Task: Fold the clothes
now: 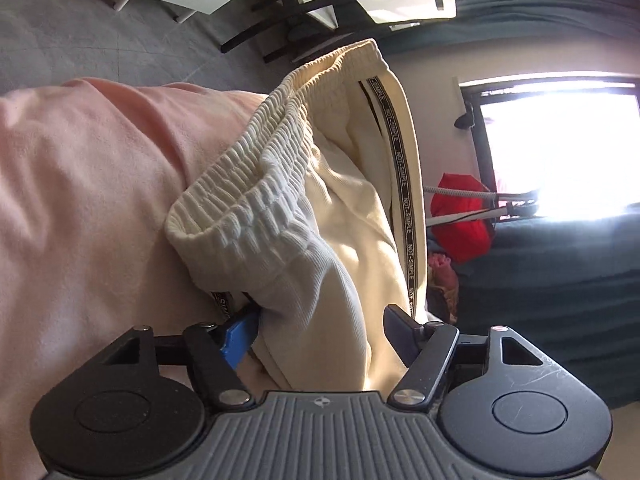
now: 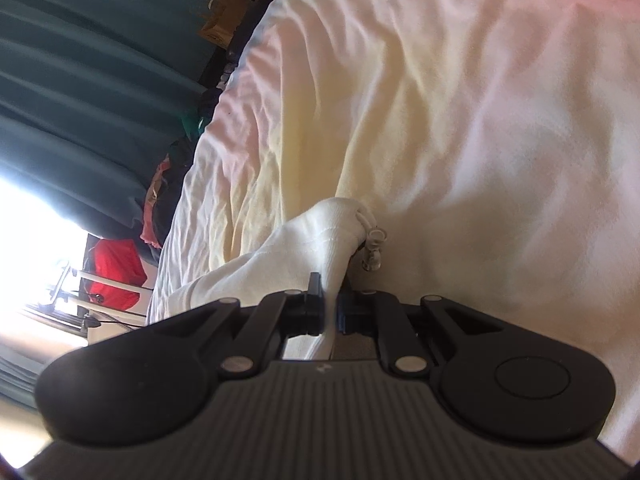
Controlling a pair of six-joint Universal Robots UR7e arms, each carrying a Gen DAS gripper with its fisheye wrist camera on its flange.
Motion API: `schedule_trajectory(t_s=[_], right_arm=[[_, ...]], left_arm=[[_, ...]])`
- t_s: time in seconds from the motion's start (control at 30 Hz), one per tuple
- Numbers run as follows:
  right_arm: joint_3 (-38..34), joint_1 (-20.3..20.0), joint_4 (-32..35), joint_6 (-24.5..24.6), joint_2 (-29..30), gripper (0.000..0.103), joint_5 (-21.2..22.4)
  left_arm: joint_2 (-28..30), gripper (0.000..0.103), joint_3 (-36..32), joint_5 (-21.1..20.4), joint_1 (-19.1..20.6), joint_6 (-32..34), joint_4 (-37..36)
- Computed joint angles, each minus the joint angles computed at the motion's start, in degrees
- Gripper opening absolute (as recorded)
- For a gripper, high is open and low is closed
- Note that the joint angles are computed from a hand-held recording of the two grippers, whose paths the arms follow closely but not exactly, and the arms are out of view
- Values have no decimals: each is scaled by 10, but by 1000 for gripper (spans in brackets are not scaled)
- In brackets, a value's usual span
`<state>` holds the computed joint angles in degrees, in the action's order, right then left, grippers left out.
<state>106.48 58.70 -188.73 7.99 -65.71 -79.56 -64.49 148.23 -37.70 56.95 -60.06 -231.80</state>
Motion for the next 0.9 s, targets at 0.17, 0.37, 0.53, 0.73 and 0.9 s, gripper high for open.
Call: schedule_trajectory(t_s=[0.17, 0.37, 0.53, 0.73, 0.9], right_arm=[[-1, 5, -9, -8, 0, 11, -10], [11, 11, -39, -20, -6, 10, -14], [14, 17, -62, -25, -3, 10, -15], [13, 19, -68, -26, 0, 10, -16], [14, 20, -71, -20, -1, 10, -22]], left_arm=[[-13, 47, 8, -24, 22, -45, 20], [-40, 86, 16, -49, 14, -62, 61], [-35, 81, 10, -35, 15, -51, 87], [8, 57, -1, -53, 49, -51, -2], [12, 29, 9, -46, 44, -60, -25]])
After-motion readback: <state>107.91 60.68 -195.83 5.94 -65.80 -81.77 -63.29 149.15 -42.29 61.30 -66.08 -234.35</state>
